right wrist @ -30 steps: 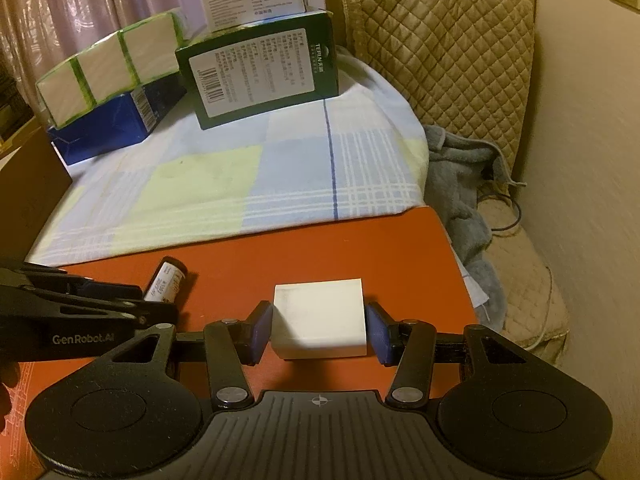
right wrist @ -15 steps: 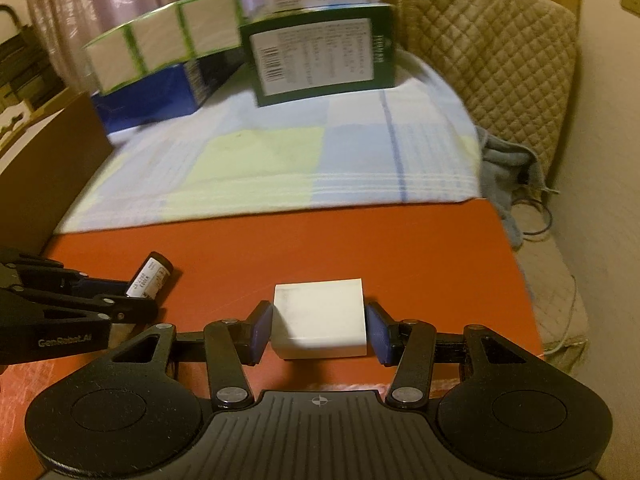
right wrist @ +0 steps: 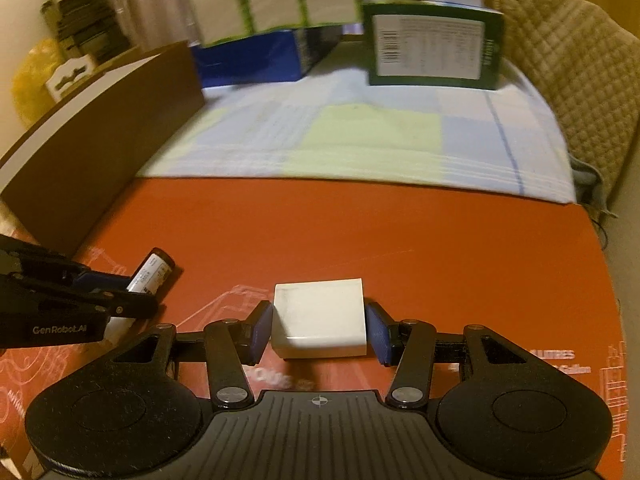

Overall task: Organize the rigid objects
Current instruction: 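Lift the dropper bottle and charger plug and carry both over the shoebox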

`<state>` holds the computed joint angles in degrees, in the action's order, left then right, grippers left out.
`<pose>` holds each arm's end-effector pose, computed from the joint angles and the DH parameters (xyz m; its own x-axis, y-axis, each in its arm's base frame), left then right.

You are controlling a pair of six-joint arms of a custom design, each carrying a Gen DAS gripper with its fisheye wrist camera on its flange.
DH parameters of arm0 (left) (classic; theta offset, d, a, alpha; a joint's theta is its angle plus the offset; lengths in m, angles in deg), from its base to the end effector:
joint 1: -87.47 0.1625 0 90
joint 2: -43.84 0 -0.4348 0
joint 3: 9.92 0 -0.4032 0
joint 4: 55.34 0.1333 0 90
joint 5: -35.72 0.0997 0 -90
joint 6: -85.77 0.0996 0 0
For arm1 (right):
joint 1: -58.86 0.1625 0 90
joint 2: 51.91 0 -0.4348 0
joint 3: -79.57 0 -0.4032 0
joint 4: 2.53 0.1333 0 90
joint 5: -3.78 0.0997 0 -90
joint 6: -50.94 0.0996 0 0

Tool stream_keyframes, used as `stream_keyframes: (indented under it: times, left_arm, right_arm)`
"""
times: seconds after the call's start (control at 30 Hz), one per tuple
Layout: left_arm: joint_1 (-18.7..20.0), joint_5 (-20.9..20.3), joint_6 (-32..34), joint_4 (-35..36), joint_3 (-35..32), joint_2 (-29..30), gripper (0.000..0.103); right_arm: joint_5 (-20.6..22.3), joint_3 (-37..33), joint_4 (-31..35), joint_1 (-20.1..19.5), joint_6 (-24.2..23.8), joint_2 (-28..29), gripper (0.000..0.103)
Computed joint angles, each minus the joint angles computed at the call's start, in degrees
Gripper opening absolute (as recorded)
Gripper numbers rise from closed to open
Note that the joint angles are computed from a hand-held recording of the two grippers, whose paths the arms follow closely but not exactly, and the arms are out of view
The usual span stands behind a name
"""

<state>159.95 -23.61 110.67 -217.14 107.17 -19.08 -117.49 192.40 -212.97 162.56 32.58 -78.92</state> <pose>0.0085 -0.5846 0.1713 -0.6654 0.4839 -0.5685 0.6252 0.7774 -0.0700 0.2089 -0.5123 -0.0556 -0.7930 -0.1720 0.5844 -0.4686 0.7853 -0.4047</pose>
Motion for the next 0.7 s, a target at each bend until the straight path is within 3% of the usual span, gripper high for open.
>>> stream_keyframes:
  times: [0.37, 0.7]
  left_arm:
    - [-0.4, 0.4, 2.5, -0.8, -1.2, 1.9, 0.020]
    - [-0.2, 0.2, 2.6, 0.6, -0.4, -0.4, 0.019]
  right_arm:
    - [-1.6, -1.7, 1.3, 1.1, 0.4, 1.3, 0.047]
    - [-2.7, -2.1, 2.2, 2.1, 0.7, 1.7, 0.047]
